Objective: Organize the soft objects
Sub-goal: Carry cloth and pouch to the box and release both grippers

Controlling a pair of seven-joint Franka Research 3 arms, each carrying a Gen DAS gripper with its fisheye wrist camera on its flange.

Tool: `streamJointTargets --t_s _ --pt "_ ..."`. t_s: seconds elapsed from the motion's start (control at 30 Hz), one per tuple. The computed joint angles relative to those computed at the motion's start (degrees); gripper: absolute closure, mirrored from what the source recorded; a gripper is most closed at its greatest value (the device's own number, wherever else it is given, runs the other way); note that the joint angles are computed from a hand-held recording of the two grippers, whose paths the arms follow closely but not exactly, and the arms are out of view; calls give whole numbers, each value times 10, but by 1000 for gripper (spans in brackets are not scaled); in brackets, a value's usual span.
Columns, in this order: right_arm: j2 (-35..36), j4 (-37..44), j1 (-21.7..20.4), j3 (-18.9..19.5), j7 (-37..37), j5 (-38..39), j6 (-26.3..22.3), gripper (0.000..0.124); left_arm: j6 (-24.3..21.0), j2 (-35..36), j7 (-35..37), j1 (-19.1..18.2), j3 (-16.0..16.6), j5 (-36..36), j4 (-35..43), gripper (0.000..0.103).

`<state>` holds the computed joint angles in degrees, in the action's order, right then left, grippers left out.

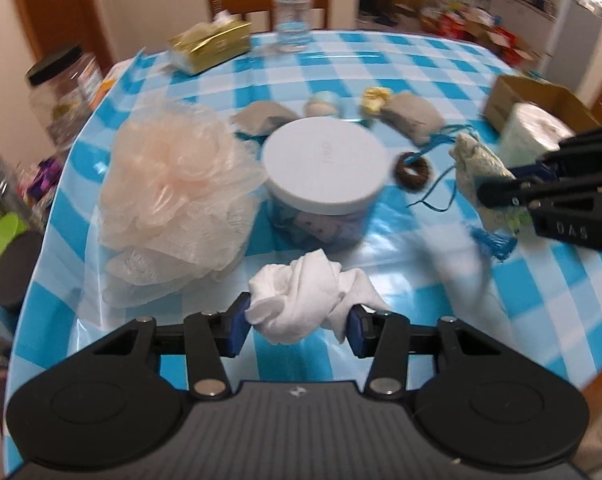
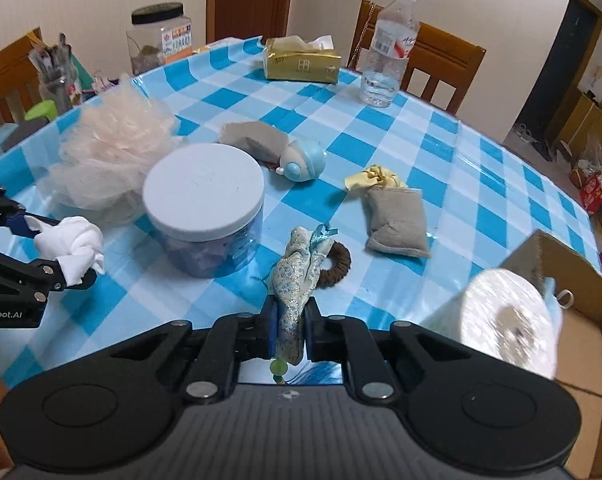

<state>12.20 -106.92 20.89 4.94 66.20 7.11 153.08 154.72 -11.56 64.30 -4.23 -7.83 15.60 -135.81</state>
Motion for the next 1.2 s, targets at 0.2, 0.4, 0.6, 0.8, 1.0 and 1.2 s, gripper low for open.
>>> streamJointTargets --t_s 0.2,0.4,0.6,0.8,1.0,1.2 --pt "-86 -70 -10 -3 17 4 -10 108 -27 -25 154 -44 26 -94 5 57" --pt "-165 -136 -37 -11 30 2 -6 108 -48 -19 219 -69 13 -144 43 57" --pt "-200 -164 -78 -34 -7 13 3 108 -47 31 207 -83 -21 -141 117 56" --pt "-182 -140 -115 -60 -74 51 10 108 -39 117 158 -99 -53 -103 220 56" --pt "-129 -89 -142 -71 -153 106 23 108 -53 198 86 -124 -63 -27 322 56" --pt "-67 -30 -167 -67 -223 165 15 75 -77 270 22 -155 -54 43 421 56"
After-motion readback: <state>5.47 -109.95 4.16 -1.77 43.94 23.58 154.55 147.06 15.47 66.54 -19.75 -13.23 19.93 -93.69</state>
